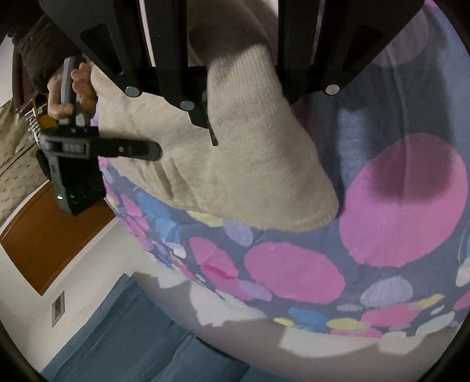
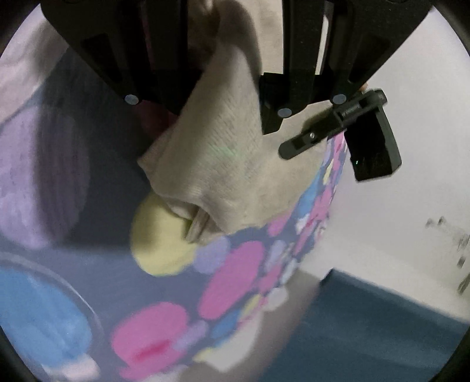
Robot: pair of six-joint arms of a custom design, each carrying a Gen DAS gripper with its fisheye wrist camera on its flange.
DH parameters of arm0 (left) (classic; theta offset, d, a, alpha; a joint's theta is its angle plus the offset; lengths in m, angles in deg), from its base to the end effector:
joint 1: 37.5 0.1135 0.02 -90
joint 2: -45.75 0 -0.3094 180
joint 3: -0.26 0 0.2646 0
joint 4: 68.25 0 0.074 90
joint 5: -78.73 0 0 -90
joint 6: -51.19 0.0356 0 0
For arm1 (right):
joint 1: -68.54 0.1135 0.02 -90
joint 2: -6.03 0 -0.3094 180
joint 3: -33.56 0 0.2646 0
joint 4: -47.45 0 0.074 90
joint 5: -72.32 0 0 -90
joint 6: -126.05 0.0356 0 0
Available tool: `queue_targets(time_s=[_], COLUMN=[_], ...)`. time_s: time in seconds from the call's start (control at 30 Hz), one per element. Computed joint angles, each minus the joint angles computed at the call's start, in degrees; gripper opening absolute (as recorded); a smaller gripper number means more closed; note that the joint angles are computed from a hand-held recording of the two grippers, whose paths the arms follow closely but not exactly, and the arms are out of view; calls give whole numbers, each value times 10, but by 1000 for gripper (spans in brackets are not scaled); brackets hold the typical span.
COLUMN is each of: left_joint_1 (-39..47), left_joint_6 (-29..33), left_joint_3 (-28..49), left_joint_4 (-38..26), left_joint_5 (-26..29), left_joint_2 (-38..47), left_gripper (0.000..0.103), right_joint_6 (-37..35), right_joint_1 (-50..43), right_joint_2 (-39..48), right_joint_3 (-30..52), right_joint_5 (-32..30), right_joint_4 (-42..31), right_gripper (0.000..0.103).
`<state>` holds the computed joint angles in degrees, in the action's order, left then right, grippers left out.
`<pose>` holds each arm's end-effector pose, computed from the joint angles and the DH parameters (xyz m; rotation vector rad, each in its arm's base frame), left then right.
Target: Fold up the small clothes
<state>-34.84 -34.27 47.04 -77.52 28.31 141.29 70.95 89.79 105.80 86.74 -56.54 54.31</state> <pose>0.2788 -0.0098 0.1364 0.2899 2.4221 -0.8278 0.3019 0.1414 0.1612 -0.1079 2.4015 1.2618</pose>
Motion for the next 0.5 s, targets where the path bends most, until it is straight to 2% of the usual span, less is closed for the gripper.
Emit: queue_targets(time_s=[0.13,0.23,0.33,0.4,0.43,0.5], left_joint_1=[3,7,32,60,75,116], left_joint_6=[6,5,8,21,29,75], left_joint_3=[3,11,9,-11,-21,-44], left_joint_4=[1,-20,-67,-94,-108,-172], left_joint_5=[2,10,46,84,101,136], left_joint_2=[17,13,-18,-54,-69,-107], left_gripper=[18,24,42,69,74,76], right_joint_6=[32,45,44,35,25,-14], right_joint_1=[-23,-29,-48,-66,-81,-113], right_joint_2=[32,26,-7,-50,-83,-143], right_joint_3=[-21,-27,-48,-82,-108,-149], right_joint_5=[-50,-75,-96,-100,-107,-121], right_joint_4=[70,78,71,63,52,5], right_gripper=[20,21,34,53,57,62])
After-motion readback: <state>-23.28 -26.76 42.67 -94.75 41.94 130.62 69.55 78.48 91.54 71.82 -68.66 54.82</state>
